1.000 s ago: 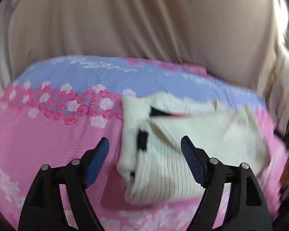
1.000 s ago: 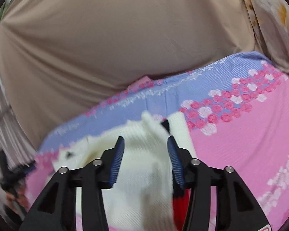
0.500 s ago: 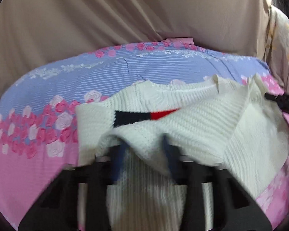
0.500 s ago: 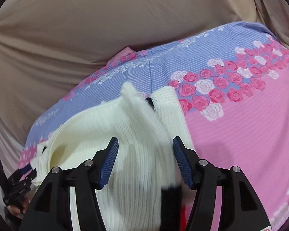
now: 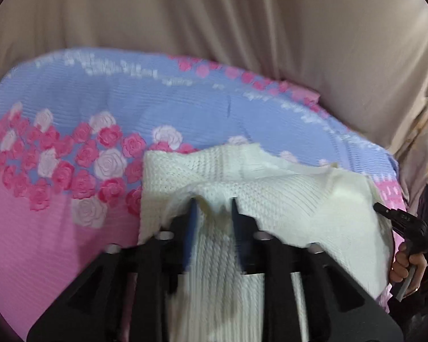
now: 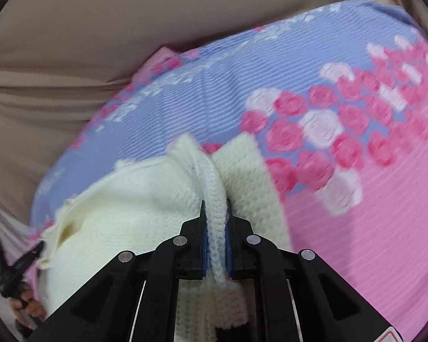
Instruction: Fold small clothes
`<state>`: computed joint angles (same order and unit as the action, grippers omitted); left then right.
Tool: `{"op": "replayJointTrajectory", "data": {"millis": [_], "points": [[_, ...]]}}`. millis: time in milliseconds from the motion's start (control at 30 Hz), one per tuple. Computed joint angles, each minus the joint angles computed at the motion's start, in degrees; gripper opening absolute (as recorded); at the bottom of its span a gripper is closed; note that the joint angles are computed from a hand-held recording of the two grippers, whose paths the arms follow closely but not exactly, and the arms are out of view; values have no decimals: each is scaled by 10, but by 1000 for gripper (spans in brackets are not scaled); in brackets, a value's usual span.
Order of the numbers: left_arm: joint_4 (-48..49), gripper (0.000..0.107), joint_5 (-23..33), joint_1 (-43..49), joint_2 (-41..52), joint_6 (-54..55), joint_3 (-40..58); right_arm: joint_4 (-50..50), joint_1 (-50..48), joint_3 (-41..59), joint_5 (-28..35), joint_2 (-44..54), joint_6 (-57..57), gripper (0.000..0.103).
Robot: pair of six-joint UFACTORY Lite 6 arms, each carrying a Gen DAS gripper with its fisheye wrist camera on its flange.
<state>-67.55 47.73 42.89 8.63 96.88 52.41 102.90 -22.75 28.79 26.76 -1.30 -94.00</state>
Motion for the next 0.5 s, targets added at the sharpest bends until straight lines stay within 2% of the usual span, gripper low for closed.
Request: {"op": "replayJointTrajectory", "data": {"millis": [67, 133, 167, 267, 367, 433, 500], "points": [[-41, 73, 45, 54, -71, 101, -65, 8, 7, -48, -8, -74, -12, 29], [-32, 75, 58, 71, -118, 182, -111, 8, 12, -84, -11, -128, -18, 44], [-20, 75, 46, 62, -127, 199, -121, -1, 14, -90, -13, -140, -12, 45], [-35, 74, -37, 2, -163, 271, -180, 57, 67, -107, -73, -162, -46, 45], [-177, 69, -186, -120, -168, 389, -218, 132, 98, -154, -109, -237, -97, 45], [-269, 68, -287, -202, -96, 400, -138, 125, 112, -176, -119, -280, -83, 46], [-333, 68, -333, -216, 3, 316, -18, 115, 120, -181, -136, -292, -75, 46]]}}
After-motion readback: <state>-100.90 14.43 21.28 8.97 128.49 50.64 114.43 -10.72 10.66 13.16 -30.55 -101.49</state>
